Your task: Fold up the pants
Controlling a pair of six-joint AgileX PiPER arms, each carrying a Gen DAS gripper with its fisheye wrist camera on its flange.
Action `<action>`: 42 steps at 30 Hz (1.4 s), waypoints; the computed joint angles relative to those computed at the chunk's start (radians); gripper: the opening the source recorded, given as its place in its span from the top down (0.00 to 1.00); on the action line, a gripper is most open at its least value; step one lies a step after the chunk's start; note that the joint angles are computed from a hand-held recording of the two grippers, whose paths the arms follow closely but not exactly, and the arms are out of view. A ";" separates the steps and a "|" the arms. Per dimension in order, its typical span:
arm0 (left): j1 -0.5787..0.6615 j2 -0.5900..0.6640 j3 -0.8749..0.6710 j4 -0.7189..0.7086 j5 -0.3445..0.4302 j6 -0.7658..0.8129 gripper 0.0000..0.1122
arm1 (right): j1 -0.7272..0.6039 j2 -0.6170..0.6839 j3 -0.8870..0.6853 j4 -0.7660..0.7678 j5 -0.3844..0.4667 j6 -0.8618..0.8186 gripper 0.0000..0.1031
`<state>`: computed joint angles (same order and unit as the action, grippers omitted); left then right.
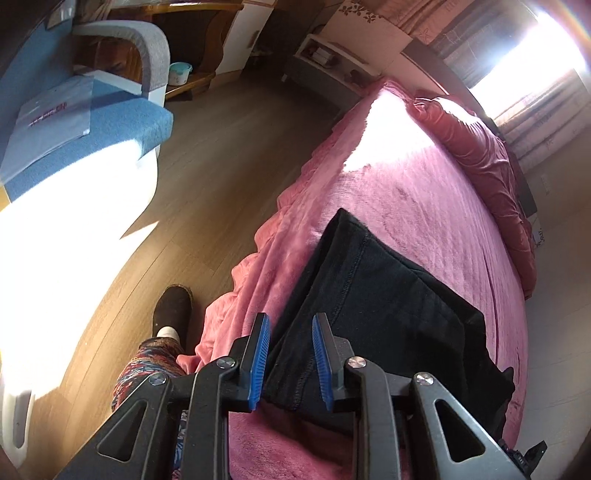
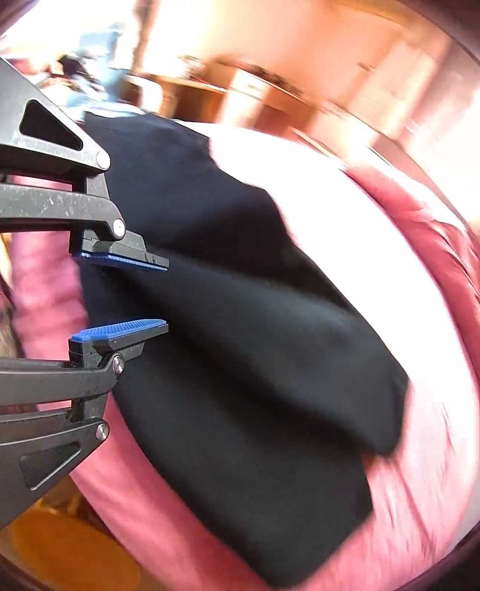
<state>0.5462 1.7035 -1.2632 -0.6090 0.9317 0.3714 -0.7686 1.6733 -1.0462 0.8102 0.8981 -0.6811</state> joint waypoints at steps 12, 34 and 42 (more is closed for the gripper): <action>-0.288 -0.020 0.068 -0.140 0.060 0.144 0.78 | -0.041 0.440 -0.626 -0.202 -0.116 0.498 0.78; -0.476 0.062 0.005 -0.089 0.052 0.125 0.78 | 0.009 0.354 -0.816 -0.520 0.022 0.655 0.94; -0.490 0.075 -0.023 -0.095 0.075 0.156 0.78 | -0.119 0.256 -0.674 -0.573 0.098 0.654 0.94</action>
<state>0.0561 1.7787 -1.2865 -0.7037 1.0071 0.5270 -0.8880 1.9291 -1.7206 0.2372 0.9960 -0.0270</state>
